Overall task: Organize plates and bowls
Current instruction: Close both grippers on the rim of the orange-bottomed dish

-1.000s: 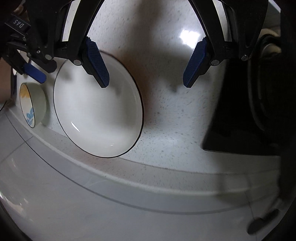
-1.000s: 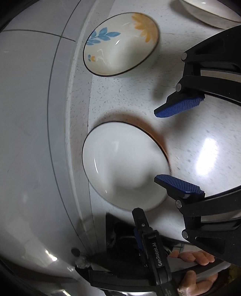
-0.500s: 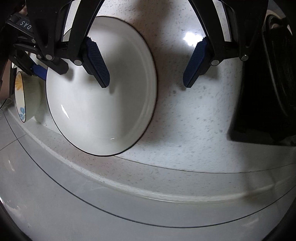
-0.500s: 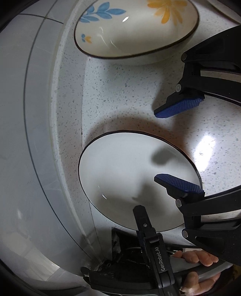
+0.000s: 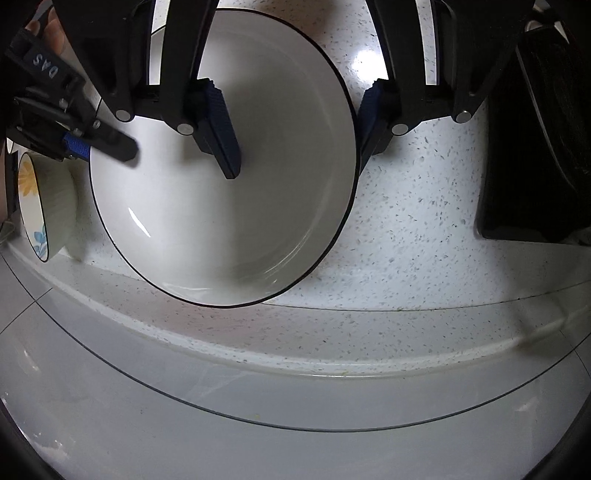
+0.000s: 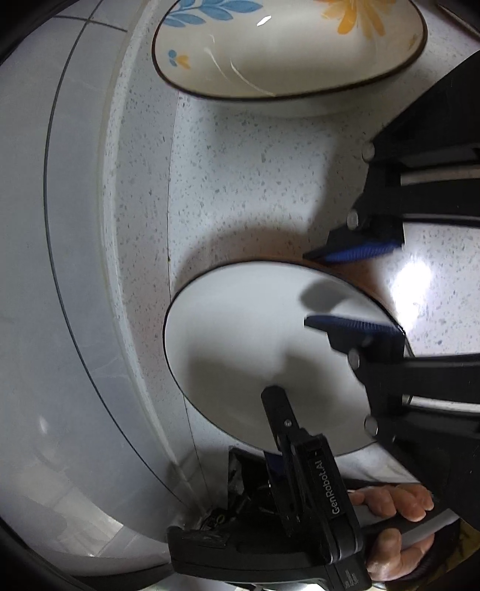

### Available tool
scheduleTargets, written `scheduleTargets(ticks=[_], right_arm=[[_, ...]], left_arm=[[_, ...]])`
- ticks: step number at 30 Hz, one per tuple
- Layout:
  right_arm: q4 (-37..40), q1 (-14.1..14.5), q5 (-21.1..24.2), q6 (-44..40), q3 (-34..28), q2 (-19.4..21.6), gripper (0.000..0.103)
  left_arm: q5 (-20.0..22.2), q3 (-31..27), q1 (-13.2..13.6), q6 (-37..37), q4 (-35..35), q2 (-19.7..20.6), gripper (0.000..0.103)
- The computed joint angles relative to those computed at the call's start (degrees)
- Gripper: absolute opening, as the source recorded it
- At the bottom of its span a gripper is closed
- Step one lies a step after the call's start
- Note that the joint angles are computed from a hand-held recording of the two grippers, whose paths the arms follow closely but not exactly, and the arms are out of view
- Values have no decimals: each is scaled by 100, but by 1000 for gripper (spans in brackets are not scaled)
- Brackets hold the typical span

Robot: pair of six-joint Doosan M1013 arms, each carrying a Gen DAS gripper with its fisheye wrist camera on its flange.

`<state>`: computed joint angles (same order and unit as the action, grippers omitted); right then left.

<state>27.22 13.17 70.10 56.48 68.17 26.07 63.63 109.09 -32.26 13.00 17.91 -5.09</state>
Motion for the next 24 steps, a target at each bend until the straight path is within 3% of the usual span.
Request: scheduleTargets(ticks=[9,24], right_arm=[[-127,61,-320,-147,165,-122,18],[-144,-40,-366,-196,420,-311,17]], left_arm=[[109,74,-127,-334,113,-130,26],[1,177,-461,-690,2,-367,11]])
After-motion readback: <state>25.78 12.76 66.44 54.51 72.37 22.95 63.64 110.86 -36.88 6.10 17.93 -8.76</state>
